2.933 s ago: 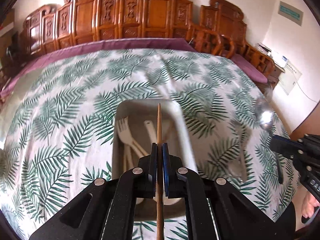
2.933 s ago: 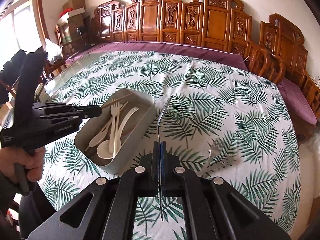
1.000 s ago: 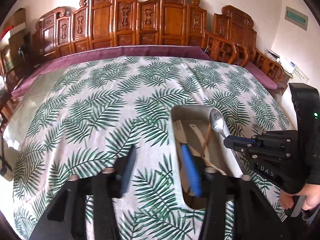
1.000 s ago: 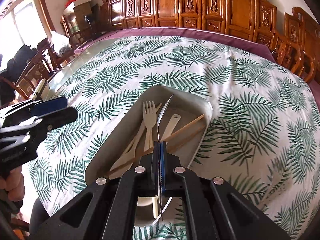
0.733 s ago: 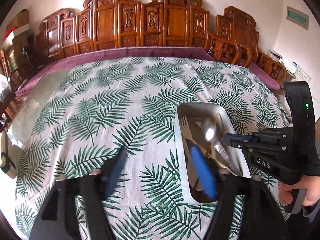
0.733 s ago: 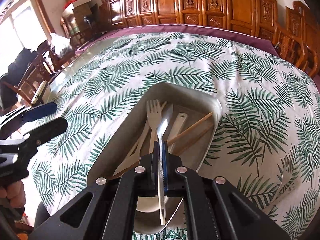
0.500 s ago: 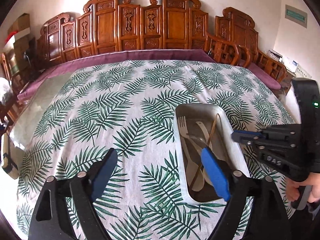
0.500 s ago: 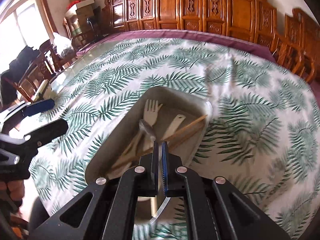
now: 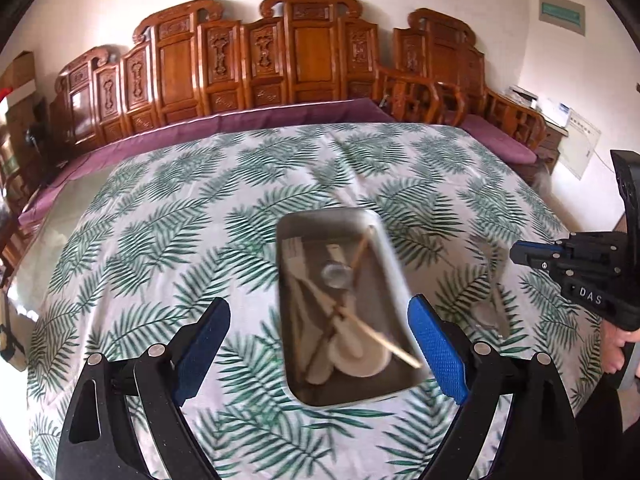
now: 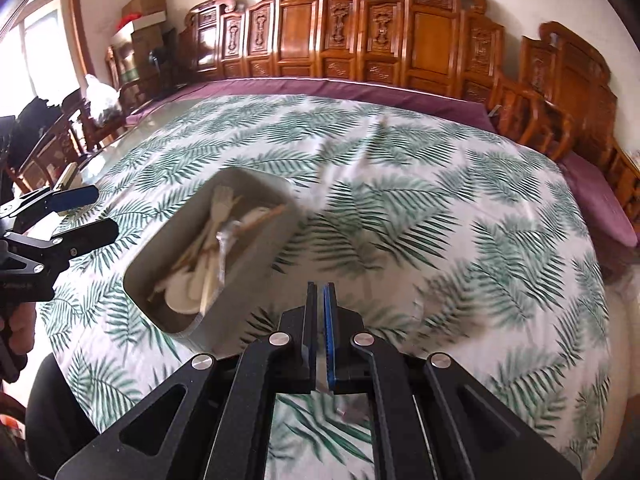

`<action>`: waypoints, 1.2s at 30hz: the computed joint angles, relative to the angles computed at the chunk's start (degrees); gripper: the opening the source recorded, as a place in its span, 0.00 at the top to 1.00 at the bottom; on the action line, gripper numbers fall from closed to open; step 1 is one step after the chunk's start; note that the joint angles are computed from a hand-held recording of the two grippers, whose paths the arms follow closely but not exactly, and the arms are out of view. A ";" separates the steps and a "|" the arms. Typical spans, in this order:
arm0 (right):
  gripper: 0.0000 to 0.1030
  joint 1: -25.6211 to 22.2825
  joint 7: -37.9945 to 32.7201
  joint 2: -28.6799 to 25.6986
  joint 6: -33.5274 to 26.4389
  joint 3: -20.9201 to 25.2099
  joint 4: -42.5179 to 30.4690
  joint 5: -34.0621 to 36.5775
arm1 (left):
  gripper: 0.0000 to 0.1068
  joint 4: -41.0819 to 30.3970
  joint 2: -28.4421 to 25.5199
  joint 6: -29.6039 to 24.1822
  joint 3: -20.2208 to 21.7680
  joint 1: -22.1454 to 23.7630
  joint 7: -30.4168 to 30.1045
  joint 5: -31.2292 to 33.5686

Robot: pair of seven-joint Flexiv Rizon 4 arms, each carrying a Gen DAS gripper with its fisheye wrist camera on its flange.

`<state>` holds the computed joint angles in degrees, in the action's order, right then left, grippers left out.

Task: Organize utensils
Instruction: 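Lower the held metal spoon into the grey tray and open the right tool, then move the left tool to the metal utensils and grasp a metal spoon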

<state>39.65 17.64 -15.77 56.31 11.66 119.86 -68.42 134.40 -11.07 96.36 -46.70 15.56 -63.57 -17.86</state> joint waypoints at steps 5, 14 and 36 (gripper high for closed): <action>0.84 -1.44 3.69 4.09 -0.37 1.08 5.77 -0.37 | 0.19 0.56 0.10 0.05 -5.92 2.40 -0.72 -0.26; 0.84 -4.94 8.93 5.46 3.62 1.71 12.20 -1.75 | 0.19 -0.68 -2.10 0.51 -5.17 -2.45 -6.53 5.43; 0.77 -7.12 16.41 7.19 6.74 1.81 17.75 -6.49 | 0.63 -18.32 -15.70 -14.44 24.04 -36.18 -4.19 8.37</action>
<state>32.54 34.05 -8.58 63.05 13.47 137.61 -74.91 116.07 -26.77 81.93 -22.65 -20.63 -67.76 -9.49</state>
